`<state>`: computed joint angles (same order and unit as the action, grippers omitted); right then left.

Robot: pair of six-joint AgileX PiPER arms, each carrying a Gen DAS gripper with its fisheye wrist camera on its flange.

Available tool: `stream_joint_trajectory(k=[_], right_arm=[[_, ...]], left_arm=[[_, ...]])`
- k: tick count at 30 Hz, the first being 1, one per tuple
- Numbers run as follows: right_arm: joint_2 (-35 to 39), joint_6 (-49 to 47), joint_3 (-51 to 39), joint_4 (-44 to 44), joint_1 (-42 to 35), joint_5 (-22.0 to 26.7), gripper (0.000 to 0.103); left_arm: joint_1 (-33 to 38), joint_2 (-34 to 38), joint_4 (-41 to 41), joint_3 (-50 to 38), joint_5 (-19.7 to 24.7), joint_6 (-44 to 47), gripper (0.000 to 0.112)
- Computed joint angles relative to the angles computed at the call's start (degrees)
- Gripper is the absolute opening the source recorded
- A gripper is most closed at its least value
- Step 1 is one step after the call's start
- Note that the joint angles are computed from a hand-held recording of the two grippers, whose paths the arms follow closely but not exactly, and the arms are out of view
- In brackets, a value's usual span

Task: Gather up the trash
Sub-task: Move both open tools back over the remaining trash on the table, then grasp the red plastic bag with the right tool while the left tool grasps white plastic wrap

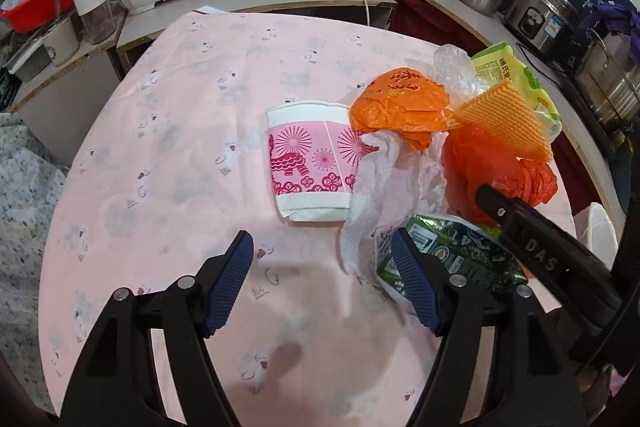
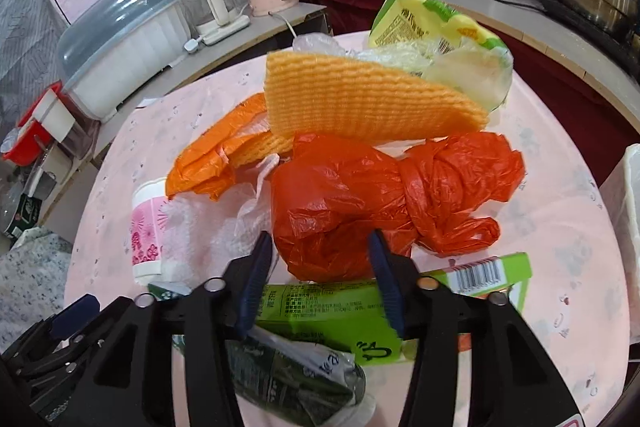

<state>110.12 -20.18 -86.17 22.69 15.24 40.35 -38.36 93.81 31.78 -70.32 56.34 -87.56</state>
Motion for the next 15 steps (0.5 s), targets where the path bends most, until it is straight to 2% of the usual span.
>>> stream_joint_trajectory(k=[2, 6, 15], right_arm=[[1.06, -1.54, -0.52, 1.29, -0.32, 0.58, 0.021], [0.06, -5.83, 1.70, 4.97, -1.87, -0.39, 0.011], [-6.26, -14.16, 4.89, 12.72, -7.75, 0.79, 0.005]], left_arm=[[0.57, 0.49, -0.22, -0.37, -0.55, 0.78, 0.068], [1.05, 1.44, -0.43, -1.60, -1.07, 1.62, 0.068], [-1.29, 5.88, 0.28, -10.06, 1.60, 4.53, 0.068]])
